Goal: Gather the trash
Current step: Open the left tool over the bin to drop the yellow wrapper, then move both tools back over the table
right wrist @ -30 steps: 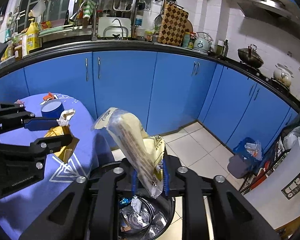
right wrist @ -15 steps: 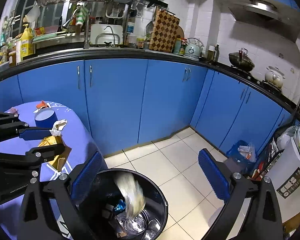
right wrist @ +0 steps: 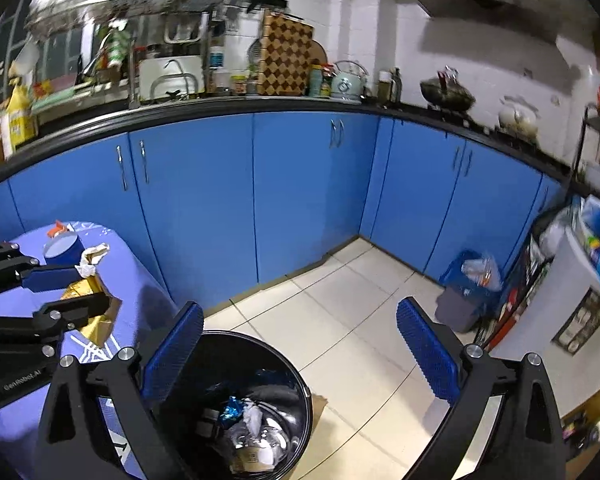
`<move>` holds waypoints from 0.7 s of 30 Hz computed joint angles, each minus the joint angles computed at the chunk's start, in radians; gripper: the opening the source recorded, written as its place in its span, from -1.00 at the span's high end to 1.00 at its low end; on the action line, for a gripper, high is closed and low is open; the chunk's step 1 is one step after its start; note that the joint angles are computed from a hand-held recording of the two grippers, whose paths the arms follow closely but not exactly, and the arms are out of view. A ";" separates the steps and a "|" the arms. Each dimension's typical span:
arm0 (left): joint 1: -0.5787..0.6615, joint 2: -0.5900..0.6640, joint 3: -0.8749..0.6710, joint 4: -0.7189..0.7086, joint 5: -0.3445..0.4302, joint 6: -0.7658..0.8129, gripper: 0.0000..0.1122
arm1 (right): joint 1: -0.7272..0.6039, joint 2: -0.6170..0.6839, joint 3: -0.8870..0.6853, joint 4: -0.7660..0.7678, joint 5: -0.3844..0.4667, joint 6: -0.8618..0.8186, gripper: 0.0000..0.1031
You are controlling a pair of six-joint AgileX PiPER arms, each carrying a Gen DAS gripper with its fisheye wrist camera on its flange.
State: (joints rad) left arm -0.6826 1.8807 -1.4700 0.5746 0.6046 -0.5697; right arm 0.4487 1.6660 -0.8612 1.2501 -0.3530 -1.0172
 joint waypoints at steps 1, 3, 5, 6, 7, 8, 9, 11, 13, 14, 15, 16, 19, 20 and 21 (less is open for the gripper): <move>-0.008 0.012 -0.019 -0.004 0.005 0.006 0.42 | -0.008 -0.006 0.008 -0.010 0.003 0.012 -0.84; -0.019 0.032 -0.053 -0.015 0.015 0.024 0.40 | -0.019 -0.016 0.028 -0.033 -0.006 0.033 -0.84; -0.032 0.057 -0.090 -0.018 0.025 0.033 0.40 | -0.030 -0.023 0.037 -0.040 -0.006 0.036 -0.84; -0.037 0.070 -0.111 -0.028 0.031 0.045 0.40 | -0.038 -0.025 0.042 -0.046 -0.004 0.041 -0.84; -0.041 0.081 -0.126 -0.031 0.037 0.050 0.40 | -0.044 -0.025 0.045 -0.055 -0.003 0.052 -0.84; -0.045 0.096 -0.147 -0.035 0.046 0.056 0.40 | -0.050 -0.025 0.047 -0.066 0.002 0.064 -0.84; -0.045 0.107 -0.165 -0.049 0.053 0.072 0.38 | -0.062 -0.025 0.052 -0.092 0.016 0.091 -0.84; -0.048 0.130 -0.192 -0.041 0.064 0.060 -0.16 | -0.073 -0.019 0.060 -0.111 0.023 0.115 -0.83; -0.061 0.137 -0.195 0.086 0.084 -0.067 -0.66 | -0.093 -0.018 0.071 -0.140 0.029 0.156 -0.84; -0.056 0.123 -0.171 0.109 0.055 -0.096 -0.77 | -0.105 -0.017 0.076 -0.178 0.043 0.194 -0.84; -0.047 0.109 -0.157 0.093 0.033 -0.090 -0.77 | -0.111 -0.016 0.080 -0.190 0.046 0.213 -0.84; -0.042 0.109 -0.163 0.076 0.036 -0.080 -0.77 | -0.113 -0.015 0.082 -0.186 0.042 0.214 -0.84; -0.036 0.106 -0.163 0.093 0.055 -0.099 -0.77 | -0.115 -0.020 0.086 -0.185 0.041 0.217 -0.84; -0.035 0.102 -0.156 0.105 0.059 -0.109 -0.77 | -0.111 -0.024 0.086 -0.185 0.039 0.219 -0.84; -0.035 0.098 -0.148 0.115 0.062 -0.119 -0.77 | -0.106 -0.027 0.089 -0.186 0.036 0.221 -0.84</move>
